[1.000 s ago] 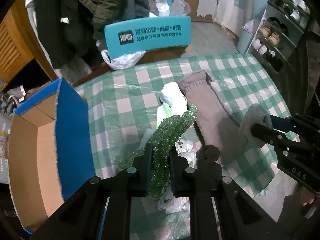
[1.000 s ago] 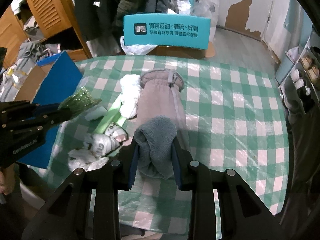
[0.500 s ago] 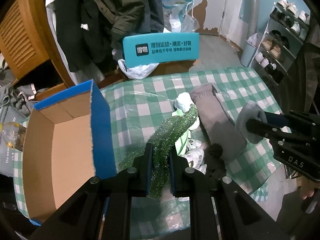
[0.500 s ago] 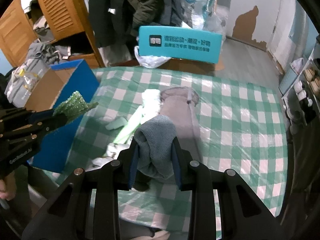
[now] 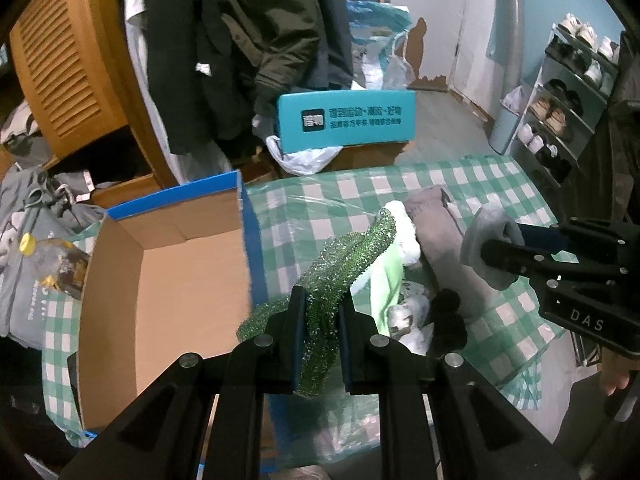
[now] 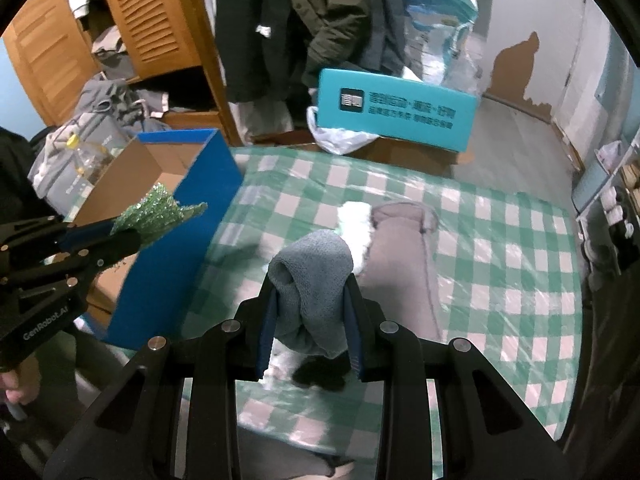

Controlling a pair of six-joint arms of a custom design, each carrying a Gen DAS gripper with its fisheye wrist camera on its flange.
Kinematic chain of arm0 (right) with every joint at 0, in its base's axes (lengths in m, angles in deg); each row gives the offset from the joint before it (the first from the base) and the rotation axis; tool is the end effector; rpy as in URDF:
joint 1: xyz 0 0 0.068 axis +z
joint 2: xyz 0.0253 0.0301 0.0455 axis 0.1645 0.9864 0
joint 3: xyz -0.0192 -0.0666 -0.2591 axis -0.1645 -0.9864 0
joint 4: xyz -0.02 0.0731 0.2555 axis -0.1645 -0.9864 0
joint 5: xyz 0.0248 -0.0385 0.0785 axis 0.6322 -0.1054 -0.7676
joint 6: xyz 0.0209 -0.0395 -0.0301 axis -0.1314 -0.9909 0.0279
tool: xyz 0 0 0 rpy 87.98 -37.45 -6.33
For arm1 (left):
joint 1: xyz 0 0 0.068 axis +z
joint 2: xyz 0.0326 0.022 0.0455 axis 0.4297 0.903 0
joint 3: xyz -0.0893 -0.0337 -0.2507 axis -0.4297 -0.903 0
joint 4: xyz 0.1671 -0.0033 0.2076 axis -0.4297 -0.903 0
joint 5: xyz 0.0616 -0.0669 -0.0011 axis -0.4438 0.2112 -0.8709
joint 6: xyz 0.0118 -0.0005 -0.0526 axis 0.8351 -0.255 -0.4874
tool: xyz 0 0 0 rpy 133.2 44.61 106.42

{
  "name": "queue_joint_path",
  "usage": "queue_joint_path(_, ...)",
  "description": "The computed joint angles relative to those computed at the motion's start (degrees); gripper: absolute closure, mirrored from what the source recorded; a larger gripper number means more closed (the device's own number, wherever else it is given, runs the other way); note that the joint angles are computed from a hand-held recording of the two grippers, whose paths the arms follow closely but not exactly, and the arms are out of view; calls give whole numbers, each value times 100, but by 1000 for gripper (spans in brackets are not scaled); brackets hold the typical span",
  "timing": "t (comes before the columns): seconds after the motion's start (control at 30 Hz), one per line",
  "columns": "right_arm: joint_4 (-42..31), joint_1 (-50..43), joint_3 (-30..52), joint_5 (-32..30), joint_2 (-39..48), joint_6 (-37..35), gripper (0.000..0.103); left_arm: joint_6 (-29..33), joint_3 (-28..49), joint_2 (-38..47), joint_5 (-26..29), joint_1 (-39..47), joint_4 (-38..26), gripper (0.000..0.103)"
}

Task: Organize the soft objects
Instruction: 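Carry the scrubber and the sock over the cardboard box with both tools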

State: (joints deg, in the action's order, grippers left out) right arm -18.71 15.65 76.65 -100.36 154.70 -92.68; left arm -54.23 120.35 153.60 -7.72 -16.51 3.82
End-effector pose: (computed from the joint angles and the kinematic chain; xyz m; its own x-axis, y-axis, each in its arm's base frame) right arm 0.2171 0.0314 0.3442 -0.8097 -0.1739 -0.5604 -0.2982 0.9445 0.1377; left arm 0.2033 -0.1703 0.3648 -0.7940 0.2293 -0.5630 0.2683 0.9632 0.0140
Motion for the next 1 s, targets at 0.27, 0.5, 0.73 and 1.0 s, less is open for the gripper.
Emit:
queue_joint_path(0.27, 73, 848, 296, 293, 223, 493, 74, 162, -244, -421, 47, 405, -18, 88)
queue_joint_path(0.5, 142, 1414, 610, 491, 547, 794, 74, 363, -390, -746, 102, 793, -20, 88)
queue_joint_path(0.73, 200, 2057, 971, 701, 920, 1078, 74, 540, -554, -988, 189, 1207, -59, 88)
queue_joint_path(1.0, 304, 2680, 1331, 848, 1397, 1321, 74, 798, -845, -1228, 473, 1883, -35, 88)
